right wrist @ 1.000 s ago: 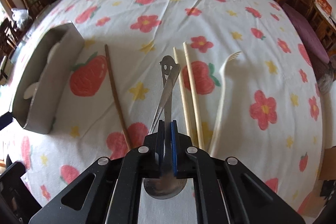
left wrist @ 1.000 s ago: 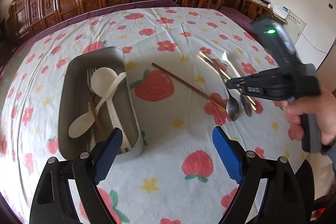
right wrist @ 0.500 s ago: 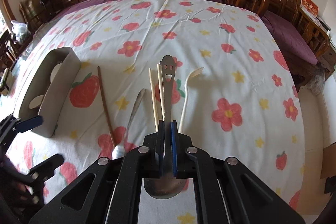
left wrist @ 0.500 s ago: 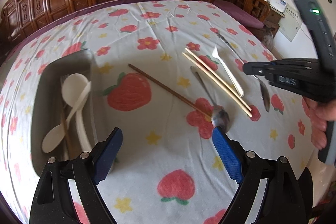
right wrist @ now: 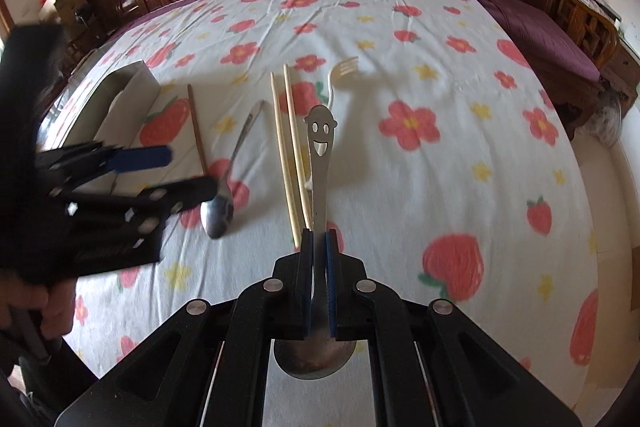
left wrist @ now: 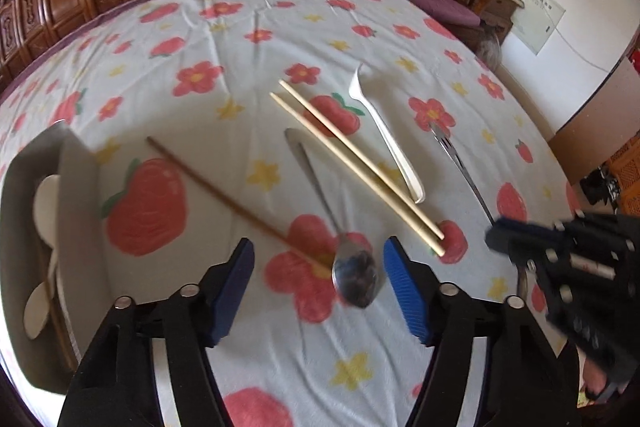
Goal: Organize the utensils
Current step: 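Grasp the metal knife with the left gripper while the right holds the smiley spoon, then carry the knife into the tray and open the left gripper while the right carries the spoon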
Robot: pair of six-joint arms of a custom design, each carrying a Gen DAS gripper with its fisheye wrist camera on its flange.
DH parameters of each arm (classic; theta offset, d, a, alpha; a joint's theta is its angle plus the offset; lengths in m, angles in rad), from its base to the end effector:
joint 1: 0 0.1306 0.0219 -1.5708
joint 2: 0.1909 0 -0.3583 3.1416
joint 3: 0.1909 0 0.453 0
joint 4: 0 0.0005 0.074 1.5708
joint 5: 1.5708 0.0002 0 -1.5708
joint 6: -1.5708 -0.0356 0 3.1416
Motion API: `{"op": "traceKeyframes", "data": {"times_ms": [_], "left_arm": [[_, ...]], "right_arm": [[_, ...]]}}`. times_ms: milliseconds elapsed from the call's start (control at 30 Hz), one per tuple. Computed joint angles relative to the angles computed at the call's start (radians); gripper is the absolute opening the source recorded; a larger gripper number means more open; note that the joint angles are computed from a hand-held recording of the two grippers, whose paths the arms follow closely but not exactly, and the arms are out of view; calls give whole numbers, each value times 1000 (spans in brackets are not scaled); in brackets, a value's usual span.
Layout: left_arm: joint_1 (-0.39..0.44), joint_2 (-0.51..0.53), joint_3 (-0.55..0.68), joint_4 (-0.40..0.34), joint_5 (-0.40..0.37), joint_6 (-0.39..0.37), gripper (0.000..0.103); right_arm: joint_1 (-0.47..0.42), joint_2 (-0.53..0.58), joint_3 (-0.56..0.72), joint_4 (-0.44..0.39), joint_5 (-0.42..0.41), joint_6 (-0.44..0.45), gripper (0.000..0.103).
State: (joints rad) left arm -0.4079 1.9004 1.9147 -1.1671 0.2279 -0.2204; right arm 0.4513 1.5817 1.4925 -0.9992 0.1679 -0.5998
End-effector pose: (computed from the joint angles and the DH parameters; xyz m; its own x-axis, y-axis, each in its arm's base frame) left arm 0.6364 -0.2843 0.3485 -0.7157 0.5413 -0.4413 0.6426 0.7578 -0.1128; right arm 0.5386 0.2538 0.3445 -0.8614 0.2010 -0.4665 0.1527 0.9784 0.1396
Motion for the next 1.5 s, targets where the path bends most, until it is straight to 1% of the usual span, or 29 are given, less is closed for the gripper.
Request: {"op": "traceKeyframes", "data": {"times_ms": [67,133,200,233,300,333,400,500,567,600,633,667,700,733,900,1067,1167,1300,1500], "left_arm": [[-7,35,42,-29,0,12,59],[-11,60,74,-50,-6,24,49],[-17,84,103,-74,-19,28,45],[-20,94,116,-83,-27,28,44],[-25,102,127,-87,-40,23,43],[-28,109,136,-97,-44,23,38],[-32,120,148,-111,-63,21,33],[-41,110,132,-97,-99,7,31],[-47,105,124,-91,-132,-6,23],[-49,101,119,-88,-145,-10,13],[-48,105,125,-95,-146,-7,5],[-45,107,130,-105,-136,-2,3],[-40,105,129,-113,-119,3,3],[-39,103,127,-112,-120,6,3],[-24,56,79,-90,-98,25,3],[-2,-8,23,-61,-73,40,3],[17,-53,-17,-35,-68,35,3],[45,-107,-58,-4,-60,25,3],[87,-145,-76,16,-43,13,3]], "right_arm": [[1,-13,-22,13,-6,-11,7],[1,-22,-37,23,-9,-19,7],[1,-29,-46,31,-13,-26,7],[1,-36,-56,40,-17,-34,7],[0,-43,-65,51,-23,-45,7],[0,-49,-72,59,-26,-51,7],[0,-55,-82,69,-27,-60,7],[2,-67,-98,84,-29,-70,7],[2,-71,-105,90,-27,-72,7],[2,-72,-107,91,-26,-72,7],[2,-73,-109,92,-28,-73,7],[1,-73,-110,94,-29,-72,7],[1,-74,-111,95,-31,-69,7],[2,-73,-110,97,-32,-68,7],[8,-74,-106,102,-33,-58,7],[19,-77,-94,108,-23,-49,7],[26,-73,-79,109,-19,-45,7],[41,-54,-39,99,-6,-33,7],[67,-2,49,78,7,-16,7]]}}
